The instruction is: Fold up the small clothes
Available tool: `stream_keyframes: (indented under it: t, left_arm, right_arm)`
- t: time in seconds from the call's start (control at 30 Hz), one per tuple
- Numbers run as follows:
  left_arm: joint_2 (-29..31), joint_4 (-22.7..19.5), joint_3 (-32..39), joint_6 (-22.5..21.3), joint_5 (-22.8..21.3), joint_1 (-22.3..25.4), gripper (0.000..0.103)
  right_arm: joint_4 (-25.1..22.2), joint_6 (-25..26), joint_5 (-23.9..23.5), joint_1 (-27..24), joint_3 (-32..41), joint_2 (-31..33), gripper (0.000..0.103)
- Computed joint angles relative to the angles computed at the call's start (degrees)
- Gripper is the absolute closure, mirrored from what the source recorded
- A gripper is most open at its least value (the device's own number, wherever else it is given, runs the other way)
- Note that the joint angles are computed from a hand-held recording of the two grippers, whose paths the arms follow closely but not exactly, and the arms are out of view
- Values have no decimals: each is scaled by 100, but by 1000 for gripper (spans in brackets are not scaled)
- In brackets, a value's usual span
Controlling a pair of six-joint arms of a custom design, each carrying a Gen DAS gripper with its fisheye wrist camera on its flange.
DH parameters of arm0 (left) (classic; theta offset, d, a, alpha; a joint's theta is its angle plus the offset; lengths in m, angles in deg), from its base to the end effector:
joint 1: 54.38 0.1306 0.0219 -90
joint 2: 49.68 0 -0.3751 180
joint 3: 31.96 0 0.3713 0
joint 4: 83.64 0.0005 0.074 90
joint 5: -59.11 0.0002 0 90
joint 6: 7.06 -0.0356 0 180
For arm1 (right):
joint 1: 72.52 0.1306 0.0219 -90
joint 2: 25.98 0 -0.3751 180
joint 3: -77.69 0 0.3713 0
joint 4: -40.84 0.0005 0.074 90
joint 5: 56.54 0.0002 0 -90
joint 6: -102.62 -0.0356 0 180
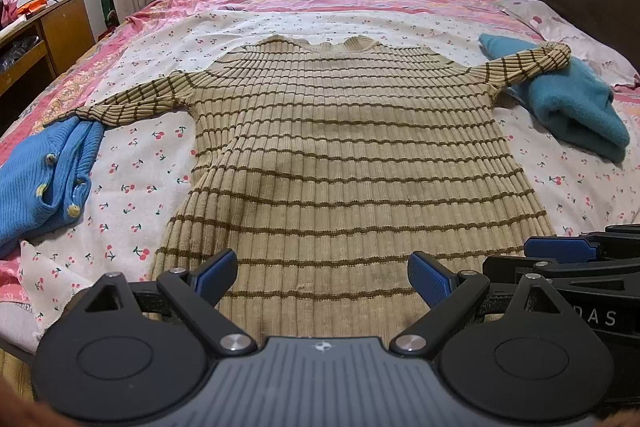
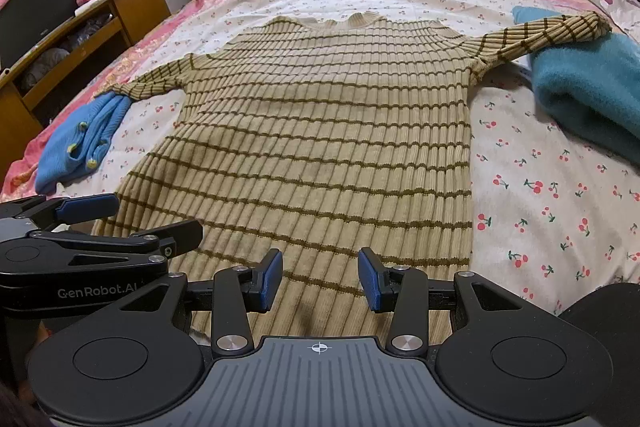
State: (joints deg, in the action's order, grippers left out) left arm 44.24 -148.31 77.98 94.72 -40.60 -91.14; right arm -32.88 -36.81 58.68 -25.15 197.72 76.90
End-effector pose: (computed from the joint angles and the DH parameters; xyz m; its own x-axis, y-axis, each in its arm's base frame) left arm 0.3849 -0.2807 0.5253 -0.6910 0.2650 -0.6726 0.3673 0.9300 -0.0109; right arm 0.3628 0.3710 0.5170 -0.7524 0.1973 -0.6284 0.0998 0.9772 0.1872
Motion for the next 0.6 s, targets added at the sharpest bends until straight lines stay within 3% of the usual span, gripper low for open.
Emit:
stream_keyframes:
  t: [0.6]
  left_arm:
    - [155, -63, 151, -121, -86, -65, 6]
  right_arm:
    - [107, -36, -78, -64, -157, -81, 62]
